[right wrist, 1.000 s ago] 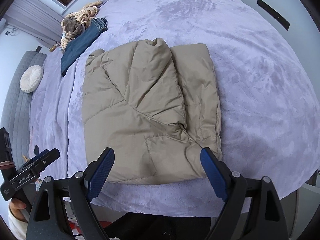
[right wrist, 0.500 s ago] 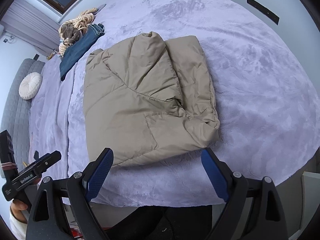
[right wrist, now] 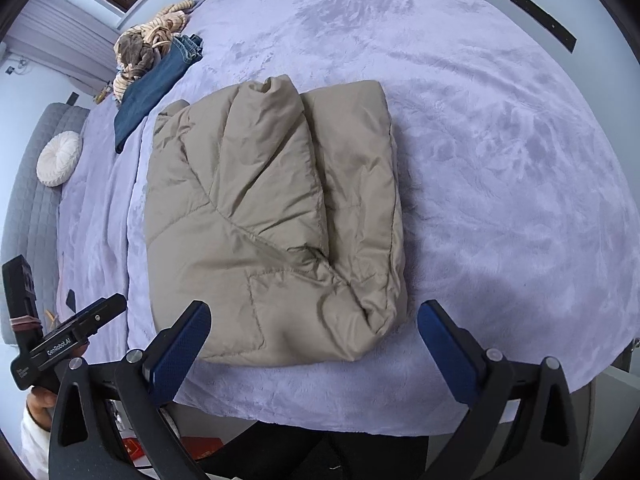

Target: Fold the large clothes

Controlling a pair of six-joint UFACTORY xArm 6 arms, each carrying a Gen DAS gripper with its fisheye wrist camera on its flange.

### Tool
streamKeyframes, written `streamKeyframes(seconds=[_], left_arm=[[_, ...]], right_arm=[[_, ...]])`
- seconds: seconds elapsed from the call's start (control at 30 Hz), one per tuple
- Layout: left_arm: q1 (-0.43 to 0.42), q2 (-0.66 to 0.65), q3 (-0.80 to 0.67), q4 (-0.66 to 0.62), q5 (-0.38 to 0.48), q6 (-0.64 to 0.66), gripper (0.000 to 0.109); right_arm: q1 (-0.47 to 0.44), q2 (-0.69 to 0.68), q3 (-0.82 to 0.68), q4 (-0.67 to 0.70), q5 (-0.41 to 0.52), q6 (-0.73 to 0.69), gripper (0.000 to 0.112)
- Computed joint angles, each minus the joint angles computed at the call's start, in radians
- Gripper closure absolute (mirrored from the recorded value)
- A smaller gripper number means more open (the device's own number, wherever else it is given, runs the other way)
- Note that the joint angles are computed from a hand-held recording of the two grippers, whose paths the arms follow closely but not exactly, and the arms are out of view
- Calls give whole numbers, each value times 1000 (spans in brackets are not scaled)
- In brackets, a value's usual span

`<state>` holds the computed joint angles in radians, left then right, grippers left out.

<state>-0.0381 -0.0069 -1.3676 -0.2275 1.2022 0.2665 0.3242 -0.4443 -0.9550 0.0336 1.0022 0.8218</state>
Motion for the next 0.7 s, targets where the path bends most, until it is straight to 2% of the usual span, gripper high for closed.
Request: streamKeyframes(seconds=[0.2,0.43,0.6,0.7], left_arm=[[-9,118,-79,-37,14,-26,6],[12,268,-213,-173,51,8,6],[10,375,-316,-264,69,39,6],[10,431,-369,-297,83,46,6]], right_arm=[[-95,75,-37,62,-6,-140,10],[-190,146,-40,212,-59,-274,10],[-203,254,-130,259,-52,-384,10],[-189,331,-207,213,-13,-439,10]])
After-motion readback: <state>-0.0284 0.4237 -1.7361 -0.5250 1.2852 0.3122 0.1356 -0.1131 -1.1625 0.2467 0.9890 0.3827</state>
